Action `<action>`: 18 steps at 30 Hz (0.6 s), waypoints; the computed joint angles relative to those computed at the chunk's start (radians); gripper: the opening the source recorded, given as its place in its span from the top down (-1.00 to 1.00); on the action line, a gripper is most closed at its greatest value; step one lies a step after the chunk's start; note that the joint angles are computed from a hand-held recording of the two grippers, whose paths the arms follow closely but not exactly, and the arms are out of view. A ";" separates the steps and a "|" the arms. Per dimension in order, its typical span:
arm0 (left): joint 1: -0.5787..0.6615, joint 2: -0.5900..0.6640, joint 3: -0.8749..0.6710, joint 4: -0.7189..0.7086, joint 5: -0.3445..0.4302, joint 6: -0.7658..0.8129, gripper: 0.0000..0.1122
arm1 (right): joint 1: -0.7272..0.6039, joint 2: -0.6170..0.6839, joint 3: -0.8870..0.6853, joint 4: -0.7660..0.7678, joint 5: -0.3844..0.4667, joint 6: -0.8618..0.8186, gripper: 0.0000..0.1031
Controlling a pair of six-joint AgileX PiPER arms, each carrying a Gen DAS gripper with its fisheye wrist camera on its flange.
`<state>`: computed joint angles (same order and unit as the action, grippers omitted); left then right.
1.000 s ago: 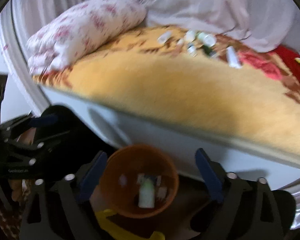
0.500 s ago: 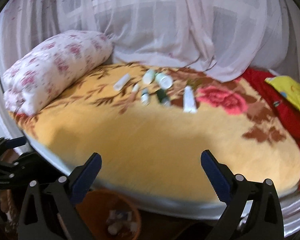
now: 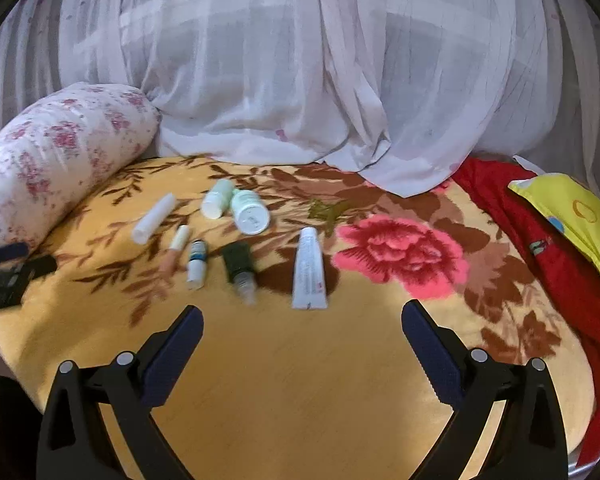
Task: Collect trash
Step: 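Grasp the white cylinder with the left tool while the right tool grasps the white ointment tube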
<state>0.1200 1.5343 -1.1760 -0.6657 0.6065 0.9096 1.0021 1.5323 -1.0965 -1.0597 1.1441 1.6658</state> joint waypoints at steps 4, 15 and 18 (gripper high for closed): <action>-0.138 0.226 -0.256 0.257 -0.015 -0.312 -0.61 | -0.082 -0.008 0.014 -0.001 -0.049 -0.034 -0.90; -0.247 0.716 -0.920 0.530 0.219 -0.686 -0.48 | -0.210 -0.024 0.050 -0.002 -0.118 -0.095 -0.90; -0.224 0.802 -1.058 0.409 0.329 -0.602 0.59 | -0.243 -0.008 0.027 0.009 -0.127 -0.131 -0.90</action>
<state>-0.1037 2.3362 -2.2343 -0.2563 0.9356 0.3074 0.7587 1.5242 -1.0696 -1.0510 1.0169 1.5352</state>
